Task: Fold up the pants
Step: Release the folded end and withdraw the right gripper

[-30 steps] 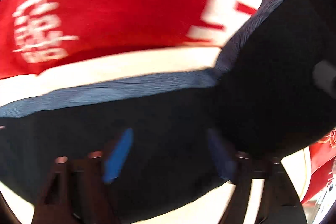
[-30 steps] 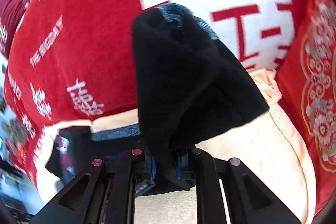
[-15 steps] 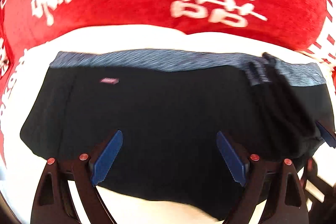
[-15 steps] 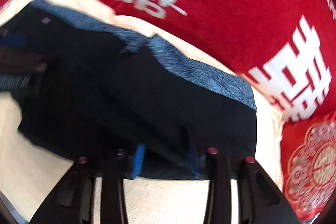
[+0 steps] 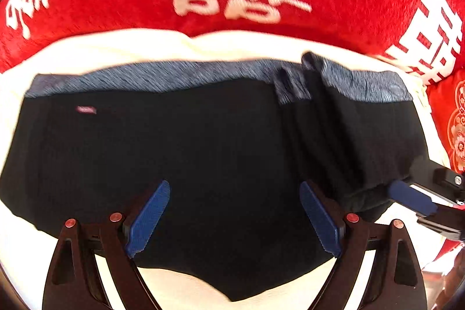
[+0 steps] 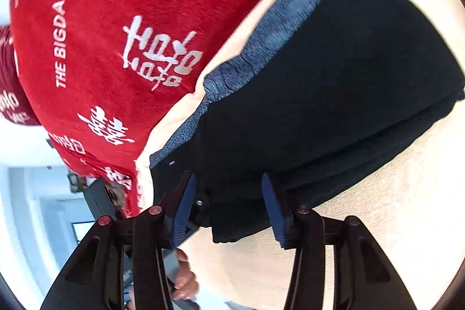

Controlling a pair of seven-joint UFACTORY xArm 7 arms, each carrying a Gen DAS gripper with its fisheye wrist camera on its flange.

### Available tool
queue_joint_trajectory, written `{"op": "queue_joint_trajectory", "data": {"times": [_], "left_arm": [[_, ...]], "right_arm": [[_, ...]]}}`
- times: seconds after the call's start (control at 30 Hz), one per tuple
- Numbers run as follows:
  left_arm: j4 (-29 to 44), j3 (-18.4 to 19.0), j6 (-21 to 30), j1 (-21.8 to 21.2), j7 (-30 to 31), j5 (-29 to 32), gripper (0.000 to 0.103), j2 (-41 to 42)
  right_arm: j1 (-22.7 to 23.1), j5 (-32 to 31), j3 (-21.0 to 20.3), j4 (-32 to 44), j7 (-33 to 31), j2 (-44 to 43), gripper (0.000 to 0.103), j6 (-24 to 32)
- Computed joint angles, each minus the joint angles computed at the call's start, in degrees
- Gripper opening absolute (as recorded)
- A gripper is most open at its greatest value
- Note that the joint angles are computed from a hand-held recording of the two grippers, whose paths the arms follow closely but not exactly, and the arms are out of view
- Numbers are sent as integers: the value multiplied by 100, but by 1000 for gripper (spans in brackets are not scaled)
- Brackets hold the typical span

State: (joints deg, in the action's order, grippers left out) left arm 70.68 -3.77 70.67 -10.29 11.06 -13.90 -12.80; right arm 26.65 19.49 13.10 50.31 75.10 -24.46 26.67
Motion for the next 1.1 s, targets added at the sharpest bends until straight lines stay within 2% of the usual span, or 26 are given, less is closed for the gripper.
{"op": "queue_joint_trajectory", "data": {"times": [0.07, 0.13, 0.2, 0.23, 0.27, 0.3, 0.4, 0.5, 0.57, 0.7, 0.73, 0.8, 0.93, 1.1], "left_arm": [[-9, -35, -20, -24, -38, 8, 92, 131], [-53, -59, -91, -42, -67, 17, 92, 191], [-82, -46, -105, -48, -49, -25, 92, 192], [-74, -45, -105, -52, -44, -39, 92, 221], [-155, -69, -21, -69, -109, -37, 92, 45], [-138, -76, -21, -78, -130, -25, 92, 57], [-47, -80, -28, -98, -146, 1, 92, 15], [-166, -2, -86, -83, -5, -60, 92, -231], [-281, -8, -96, -39, -63, 71, 92, -328], [-252, -78, -38, 41, -447, 422, 92, -221], [-281, -57, -64, 57, -425, 484, 92, -274], [-323, -93, -194, 48, -374, 666, 92, -346], [1, -114, -58, -4, -266, 735, 92, -253], [536, -257, -71, -211, -224, 547, 92, 56]], "right_arm": [[74, 214, -3, -264, 109, -83, 51, -332], [119, 426, 62, -615, 377, -186, 51, -935], [266, 701, 65, -964, 652, -124, 51, -1810], [366, 863, 50, -1134, 844, -84, 44, -2225], [403, 891, 36, -1183, 1000, -16, 10, -2406], [414, 868, 46, -1221, 1157, -35, 5, -2373], [556, 509, -185, -1005, 893, -186, 5, -1921], [791, 261, -484, -403, 134, -205, 5, -776], [771, 349, -444, -218, -73, -102, 5, -379], [605, 517, -314, -117, -282, 373, 5, -10], [456, 557, -139, -159, -269, 365, 5, -109], [436, 328, -166, 126, -355, 417, 8, 335], [473, 342, -220, 695, -1087, 274, 32, 1456], [-318, -819, 40, 956, -748, -525, 33, 2678]]}}
